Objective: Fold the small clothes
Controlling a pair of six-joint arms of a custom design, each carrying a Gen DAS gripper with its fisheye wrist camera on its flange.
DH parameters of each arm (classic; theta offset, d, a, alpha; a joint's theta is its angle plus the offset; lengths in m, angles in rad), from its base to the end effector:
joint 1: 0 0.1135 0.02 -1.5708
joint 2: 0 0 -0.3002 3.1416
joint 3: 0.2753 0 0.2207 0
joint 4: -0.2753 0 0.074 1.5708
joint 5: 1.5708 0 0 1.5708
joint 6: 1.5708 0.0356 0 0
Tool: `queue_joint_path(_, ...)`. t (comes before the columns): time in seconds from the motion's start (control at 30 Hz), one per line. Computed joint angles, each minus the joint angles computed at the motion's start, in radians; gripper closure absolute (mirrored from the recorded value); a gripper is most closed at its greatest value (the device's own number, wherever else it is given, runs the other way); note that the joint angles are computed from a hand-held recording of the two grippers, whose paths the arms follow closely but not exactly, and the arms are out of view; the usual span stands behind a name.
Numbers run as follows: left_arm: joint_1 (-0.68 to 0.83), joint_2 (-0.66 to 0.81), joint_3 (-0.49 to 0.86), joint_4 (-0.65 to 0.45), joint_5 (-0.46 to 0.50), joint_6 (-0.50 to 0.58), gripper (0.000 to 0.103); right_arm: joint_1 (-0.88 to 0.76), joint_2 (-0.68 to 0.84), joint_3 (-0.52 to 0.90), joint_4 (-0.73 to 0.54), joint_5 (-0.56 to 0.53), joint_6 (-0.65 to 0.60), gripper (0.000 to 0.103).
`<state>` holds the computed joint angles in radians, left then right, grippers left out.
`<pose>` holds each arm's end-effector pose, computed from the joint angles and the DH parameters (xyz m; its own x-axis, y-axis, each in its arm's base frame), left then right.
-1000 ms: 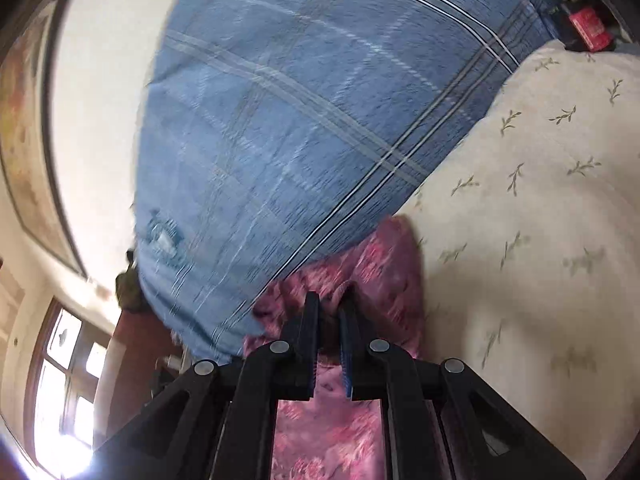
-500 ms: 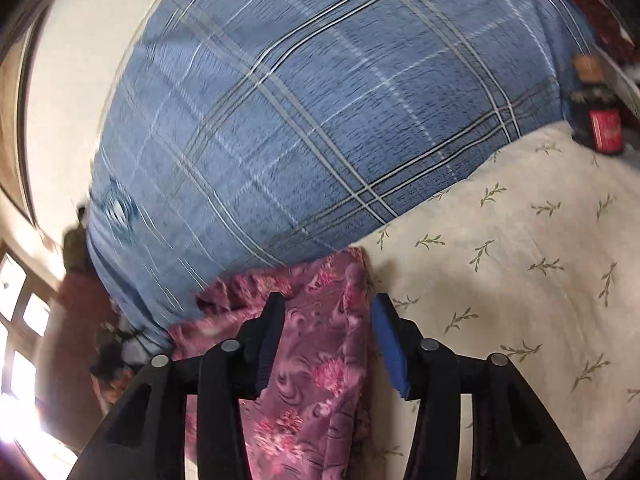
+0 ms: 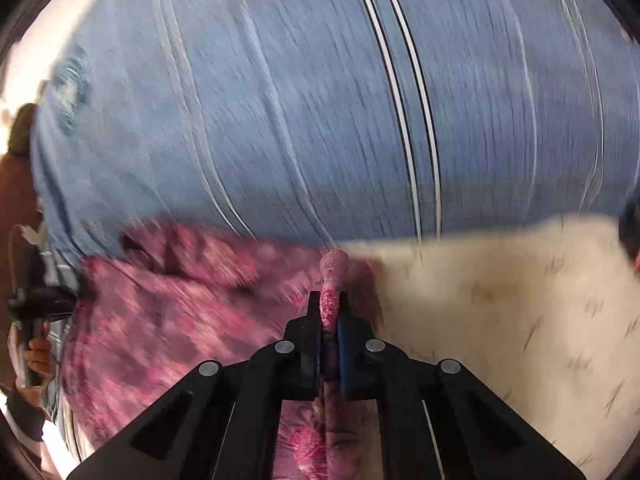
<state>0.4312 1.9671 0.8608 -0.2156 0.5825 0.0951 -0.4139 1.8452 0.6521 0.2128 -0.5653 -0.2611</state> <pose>0.2900 0.1119 0.1269 -0.8979 -0.3258 -0.2959 -0.1413 0.8501 -0.5074 0.2763 -0.1005 0.1407 -0.7519 0.0922 -0.6528 -0.1320 0.9490 0.2861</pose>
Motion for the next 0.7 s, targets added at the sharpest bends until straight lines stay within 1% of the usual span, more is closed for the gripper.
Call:
queue_joint_path(0.07,-0.004,-0.016,-0.018,0.073,-0.006,-0.054,0.098,-0.048,-0.044,0.008,0.013,-0.096,0.052,0.097)
queue_joint_path(0.1,-0.005,-0.006,-0.01,0.088,-0.012,-0.07,0.098,-0.071,-0.046,0.019,0.024,-0.138,0.085,0.097)
queue_joint_path(0.13,-0.013,0.022,0.012,0.103,-0.024,-0.098,0.098,-0.084,-0.029,0.038,0.031,-0.155,0.11,0.097)
queue_joint_path(0.2,-0.023,0.071,0.041,0.121,-0.071,-0.144,0.098,-0.076,0.026,0.07,0.042,-0.112,0.13,0.097)
queue_joint_path(0.27,-0.054,0.118,0.051,0.138,-0.135,-0.188,0.098,-0.045,0.126,0.13,0.009,-0.009,0.125,0.097)
queue_joint_path(0.33,-0.05,0.138,0.06,0.129,-0.134,-0.2,0.098,-0.013,0.216,0.184,-0.051,0.088,0.11,0.096)
queue_joint_path(0.37,-0.041,0.12,0.049,0.125,-0.123,-0.196,0.098,-0.006,0.226,0.176,-0.046,0.133,0.117,0.088)
queue_joint_path(0.4,-0.029,0.101,0.039,0.114,-0.104,-0.183,0.098,-0.012,0.225,0.158,-0.032,0.145,0.123,0.088)
queue_joint_path(0.43,0.006,0.07,0.038,0.072,-0.075,-0.14,0.098,-0.044,0.201,0.12,-0.012,0.097,0.114,0.088)
queue_joint_path(0.47,0.037,0.015,0.011,0.042,-0.062,-0.095,0.098,-0.068,0.17,0.086,0.002,0.072,0.106,0.087)
queue_joint_path(0.5,0.06,-0.033,-0.017,0.029,-0.049,-0.062,0.098,-0.108,0.122,0.045,0.001,0.032,0.087,0.086)
queue_joint_path(0.53,0.098,-0.102,-0.062,0.0,-0.004,-0.001,0.094,-0.162,0.075,0.014,-0.035,-0.043,0.047,0.085)
queue_joint_path(0.57,0.133,-0.155,-0.094,-0.049,0.039,0.064,0.09,-0.229,0.029,-0.015,-0.096,-0.135,-0.012,0.079)
queue_joint_path(0.6,0.161,-0.201,-0.116,-0.097,0.068,0.113,0.079,-0.303,-0.014,-0.039,-0.178,-0.216,-0.092,0.067)
queue_joint_path(0.63,0.201,-0.252,-0.156,-0.137,0.089,0.171,0.062,-0.398,-0.051,-0.054,-0.312,-0.293,-0.223,0.058)
queue_joint_path(0.67,0.259,-0.313,-0.217,-0.185,0.122,0.251,0.056,-0.483,-0.072,-0.061,-0.442,-0.338,-0.354,0.049)
queue_joint_path(0.7,0.308,-0.336,-0.255,-0.224,0.148,0.323,0.052,-0.565,-0.074,-0.056,-0.567,-0.365,-0.486,0.047)
